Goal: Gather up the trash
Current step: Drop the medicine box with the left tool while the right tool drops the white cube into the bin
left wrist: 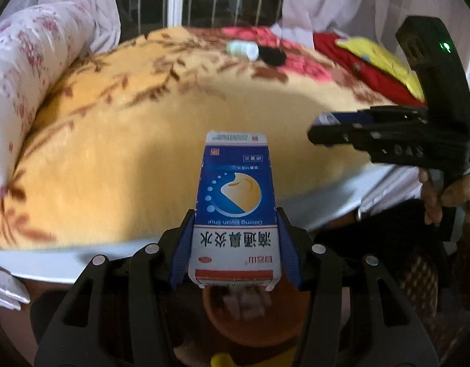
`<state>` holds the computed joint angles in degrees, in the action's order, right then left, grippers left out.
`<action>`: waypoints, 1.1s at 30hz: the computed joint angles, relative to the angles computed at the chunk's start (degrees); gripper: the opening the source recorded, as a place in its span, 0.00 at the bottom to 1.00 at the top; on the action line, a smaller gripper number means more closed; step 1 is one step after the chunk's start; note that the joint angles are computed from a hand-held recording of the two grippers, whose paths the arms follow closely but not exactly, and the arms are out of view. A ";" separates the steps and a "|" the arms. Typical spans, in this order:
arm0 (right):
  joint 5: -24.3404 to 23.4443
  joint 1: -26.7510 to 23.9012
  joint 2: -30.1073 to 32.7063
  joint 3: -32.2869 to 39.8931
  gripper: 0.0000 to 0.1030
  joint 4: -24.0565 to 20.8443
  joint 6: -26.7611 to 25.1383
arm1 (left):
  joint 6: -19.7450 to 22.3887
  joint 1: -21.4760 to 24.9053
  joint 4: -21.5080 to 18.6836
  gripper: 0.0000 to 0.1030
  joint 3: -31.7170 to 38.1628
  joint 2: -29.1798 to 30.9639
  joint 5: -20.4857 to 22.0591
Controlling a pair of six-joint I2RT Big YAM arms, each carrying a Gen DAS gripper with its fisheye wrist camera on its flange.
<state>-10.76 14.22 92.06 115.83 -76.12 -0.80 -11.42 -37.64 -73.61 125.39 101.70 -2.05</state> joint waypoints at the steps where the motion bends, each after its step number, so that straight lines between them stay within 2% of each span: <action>1: -0.15 0.34 -1.39 -2.88 0.34 -0.15 0.13 | 0.19 -0.11 -1.06 0.48 -0.74 -0.41 0.65; 4: 0.05 1.39 -4.54 -10.29 0.34 -0.31 0.70 | -0.39 -0.23 -2.93 0.48 -2.70 -1.47 2.76; 7: -1.75 1.93 -6.49 -16.43 0.34 -0.31 2.18 | -0.01 -1.18 -3.47 0.48 -5.05 -2.80 2.66; 11: -2.83 2.54 -6.87 -20.49 0.34 -0.35 3.06 | 0.34 -2.25 -4.59 0.48 -5.85 -3.00 3.49; 17: -2.96 3.14 -6.16 -23.68 0.35 -0.75 4.32 | 1.34 -3.13 -8.99 0.48 -5.56 -1.68 5.51; 18: -3.24 3.11 -6.07 -24.05 0.49 -0.91 4.67 | 1.36 -3.20 -9.76 0.49 -5.55 -1.53 5.55; 19: -3.35 3.10 -6.07 -24.49 0.70 -1.04 5.09 | 1.32 -3.18 -10.91 0.49 -5.29 -1.11 5.59; 20: -2.46 3.25 -6.44 -25.05 0.75 -0.56 5.68 | 1.13 -3.07 -12.25 0.50 -4.70 -0.50 5.71; 23: -1.89 3.27 -6.99 -25.46 0.75 -0.23 5.25 | 0.29 -2.88 -15.26 0.59 -3.35 0.90 4.97; 28: -0.73 2.18 -7.78 -24.50 0.75 0.14 5.34 | 0.77 -3.60 -14.56 0.64 -3.79 0.42 2.05; 33: -1.32 1.62 -10.18 -23.88 0.75 2.53 5.80 | 1.07 -3.92 -9.63 0.64 -5.15 -2.06 -0.18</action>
